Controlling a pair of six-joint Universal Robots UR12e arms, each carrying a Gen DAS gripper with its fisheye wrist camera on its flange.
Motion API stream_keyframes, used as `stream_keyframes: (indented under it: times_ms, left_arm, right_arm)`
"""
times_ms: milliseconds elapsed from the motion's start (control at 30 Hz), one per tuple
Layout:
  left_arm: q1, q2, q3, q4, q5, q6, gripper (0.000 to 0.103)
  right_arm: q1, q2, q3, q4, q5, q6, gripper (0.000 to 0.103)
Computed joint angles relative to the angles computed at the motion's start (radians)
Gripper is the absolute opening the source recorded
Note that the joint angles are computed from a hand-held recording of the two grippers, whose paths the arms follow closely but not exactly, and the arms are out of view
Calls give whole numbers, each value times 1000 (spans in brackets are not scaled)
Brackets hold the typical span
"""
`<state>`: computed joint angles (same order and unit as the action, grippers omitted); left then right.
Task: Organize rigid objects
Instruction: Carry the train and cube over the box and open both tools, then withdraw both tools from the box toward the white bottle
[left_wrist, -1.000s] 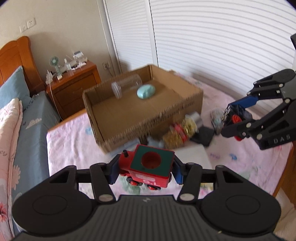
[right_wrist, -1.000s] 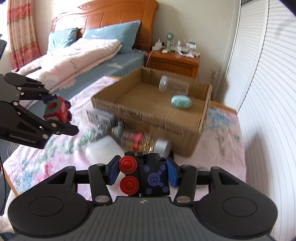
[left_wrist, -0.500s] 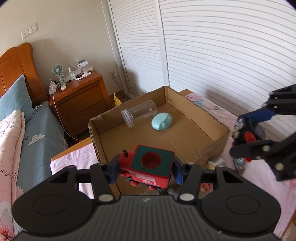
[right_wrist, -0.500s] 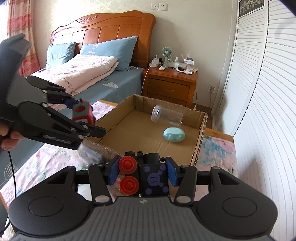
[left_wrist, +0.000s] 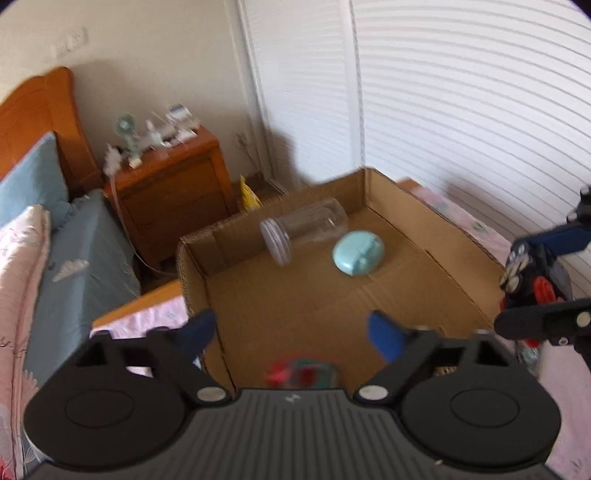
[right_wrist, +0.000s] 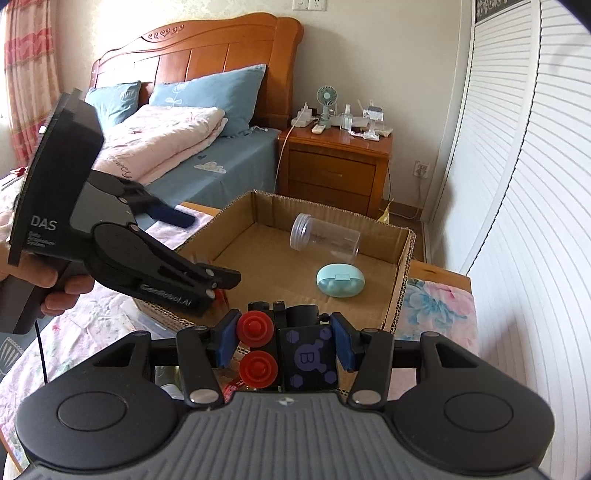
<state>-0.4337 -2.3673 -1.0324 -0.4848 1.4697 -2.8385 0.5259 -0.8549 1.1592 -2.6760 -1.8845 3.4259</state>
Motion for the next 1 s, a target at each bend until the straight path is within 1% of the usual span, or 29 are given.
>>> stream_keyframes:
  times_ms: [167, 300, 433, 633, 833, 1000]
  left_arm:
    - [8, 23, -36, 14, -22, -38, 93]
    - [4, 57, -86, 28, -2, -40, 95]
    - [2, 96, -150, 62, 3, -49, 97]
    - [0, 144, -236, 126, 16, -106, 99]
    - [-1, 168, -287, 154, 21, -151, 100]
    - [3, 176, -312, 153, 14, -169, 100]
  right_arm:
    - [-7, 11, -13, 15, 8, 13, 57]
    - [-11, 17, -21, 27, 8, 26, 57]
    - [-12, 22, -29, 36, 2, 36, 57]
    - [-16, 30, -45, 54, -8, 68, 57]
    - [-24, 50, -87, 104, -14, 118, 57]
    - [-30, 74, -131, 137, -19, 147, 57]
